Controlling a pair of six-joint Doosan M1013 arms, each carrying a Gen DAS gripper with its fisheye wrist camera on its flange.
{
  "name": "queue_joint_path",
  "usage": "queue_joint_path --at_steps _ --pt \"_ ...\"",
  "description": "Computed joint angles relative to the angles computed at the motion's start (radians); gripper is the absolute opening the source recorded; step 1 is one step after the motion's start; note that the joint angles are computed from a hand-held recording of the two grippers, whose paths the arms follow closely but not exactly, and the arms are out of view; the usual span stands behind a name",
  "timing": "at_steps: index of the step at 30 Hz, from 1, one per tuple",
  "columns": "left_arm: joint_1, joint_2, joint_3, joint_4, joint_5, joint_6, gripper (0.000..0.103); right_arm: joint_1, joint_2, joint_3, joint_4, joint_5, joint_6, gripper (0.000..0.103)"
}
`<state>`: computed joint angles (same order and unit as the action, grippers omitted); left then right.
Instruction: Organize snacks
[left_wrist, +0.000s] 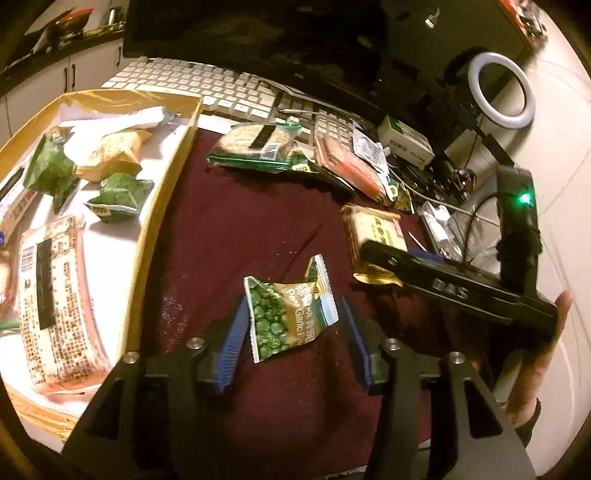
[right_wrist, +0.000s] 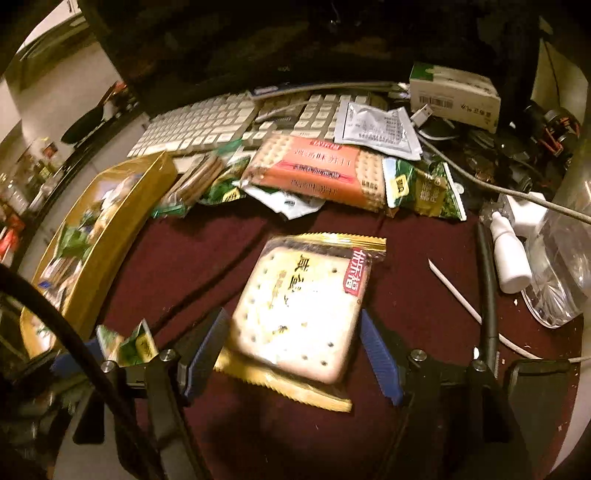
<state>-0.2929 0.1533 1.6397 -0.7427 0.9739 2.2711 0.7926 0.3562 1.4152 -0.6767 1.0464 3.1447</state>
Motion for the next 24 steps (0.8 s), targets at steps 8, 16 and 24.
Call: queue_joint_path --at_steps 8,16,24 --pt "-0.033 -0.029 0.006 0.012 -0.113 0.163 0.077 0.011 -0.021 0.046 -0.093 -0.025 0.124 0.072" --pt "-0.062 0.025 -0.043 0.109 0.005 0.239 0.067 0.009 -0.07 0.137 -0.182 -0.177 0.292 0.07" --pt "-0.074 -0.018 0.016 0.209 -0.079 0.284 0.061 0.006 -0.084 0.165 -0.229 -0.241 0.372 0.07"
